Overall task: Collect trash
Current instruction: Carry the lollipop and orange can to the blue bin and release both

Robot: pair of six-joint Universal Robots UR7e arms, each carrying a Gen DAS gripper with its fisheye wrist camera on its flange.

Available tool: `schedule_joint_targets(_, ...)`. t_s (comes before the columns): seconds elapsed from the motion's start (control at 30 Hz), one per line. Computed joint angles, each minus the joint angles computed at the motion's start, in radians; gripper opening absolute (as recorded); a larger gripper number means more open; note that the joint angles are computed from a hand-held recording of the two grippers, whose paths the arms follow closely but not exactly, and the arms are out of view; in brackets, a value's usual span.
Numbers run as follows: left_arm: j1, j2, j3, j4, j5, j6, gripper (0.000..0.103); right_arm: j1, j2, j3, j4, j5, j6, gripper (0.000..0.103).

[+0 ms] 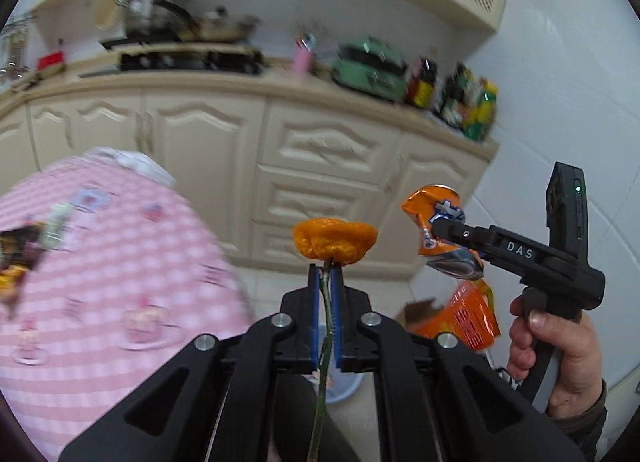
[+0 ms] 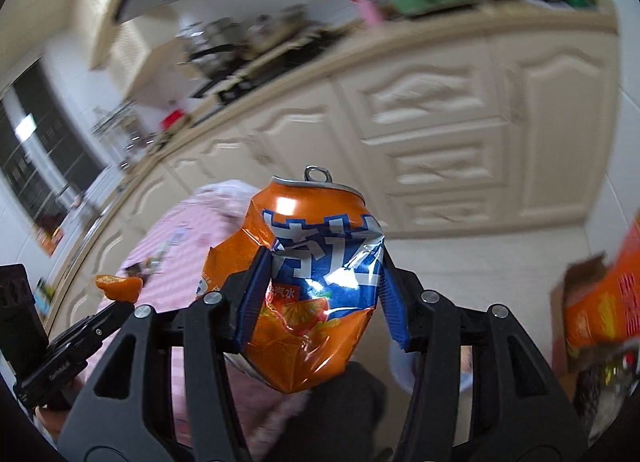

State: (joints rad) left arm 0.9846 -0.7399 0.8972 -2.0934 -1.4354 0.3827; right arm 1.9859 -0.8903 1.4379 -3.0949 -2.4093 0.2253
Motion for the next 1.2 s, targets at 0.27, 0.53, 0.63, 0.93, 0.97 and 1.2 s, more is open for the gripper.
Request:
schedule_joint_targets(0.27,-0.024,0.117,0.044,0.038,0.068,-0.021,0.005,-0.127,-0.11,0.213,-0.008,0.062,0.17,0.051)
schedule_joint_targets(0.53,-0.002,0.304,-0.084,0.193,0.155,-0.068,0.005,-0.287,-0.12,0.301,0.013,0.229,0.308,0.051)
schedule_joint_targets(0.63,0.013,0.394,-0.187,0.283,0.177,-0.101,0.005,-0.336,-0.105,0.302,0.033,0.282,0.343,0.051)
schedule_joint_targets(0.93,0.054,0.636,-0.566,0.522,0.19,-0.177,0.011,-0.434,-0.05,0.261,0.09,0.4,0.374,0.052)
schedule_joint_targets(0.97,0.055,0.672,-0.627,0.554,0.205,-0.178,0.022,-0.44,-0.047,0.261,0.09,0.408,0.38,0.056)
schedule_joint_targets(1.2,0.048,0.679,-0.638,0.512,0.276,-0.232,0.083,-0.448,-0.046,0.268,0.098,0.378,0.447,0.097)
